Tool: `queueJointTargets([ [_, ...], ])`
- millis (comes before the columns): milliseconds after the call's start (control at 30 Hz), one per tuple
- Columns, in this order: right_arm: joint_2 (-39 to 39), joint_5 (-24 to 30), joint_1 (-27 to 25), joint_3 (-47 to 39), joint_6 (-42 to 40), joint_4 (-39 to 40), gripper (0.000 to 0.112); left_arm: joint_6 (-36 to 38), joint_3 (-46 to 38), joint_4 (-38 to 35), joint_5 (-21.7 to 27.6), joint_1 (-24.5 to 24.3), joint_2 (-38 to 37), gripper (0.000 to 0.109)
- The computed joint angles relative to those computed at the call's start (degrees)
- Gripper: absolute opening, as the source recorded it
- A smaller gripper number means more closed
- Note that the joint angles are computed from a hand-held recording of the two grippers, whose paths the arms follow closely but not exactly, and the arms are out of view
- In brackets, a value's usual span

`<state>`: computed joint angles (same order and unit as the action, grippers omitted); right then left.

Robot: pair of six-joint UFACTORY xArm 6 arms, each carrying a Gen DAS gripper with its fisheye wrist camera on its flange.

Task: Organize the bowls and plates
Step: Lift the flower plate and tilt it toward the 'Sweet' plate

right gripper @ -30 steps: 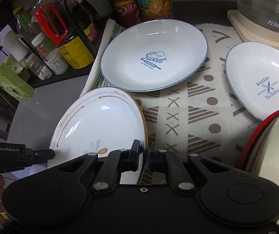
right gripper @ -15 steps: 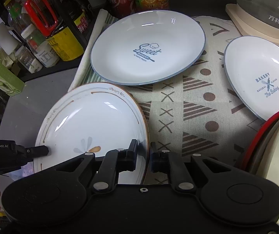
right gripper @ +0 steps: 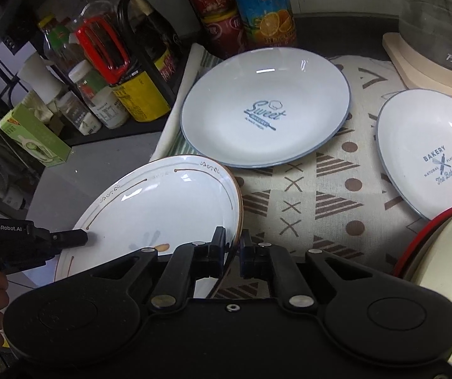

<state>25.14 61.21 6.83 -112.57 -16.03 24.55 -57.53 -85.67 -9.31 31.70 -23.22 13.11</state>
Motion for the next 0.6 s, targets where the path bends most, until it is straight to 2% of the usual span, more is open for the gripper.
queueJointTargets([
  [300, 3.71, -0.23, -1.05, -7.33, 1.02, -0.8, 0.008, 2.6, -12.07, -0.56, 2.49, 0.25, 8.2, 0.005],
  [600, 13.39, 3.02, -2.04, -22.41, 5.76, -5.03, 0.008, 6.53, -29.66, -3.16, 8.38, 0.8, 20.5, 0.005],
])
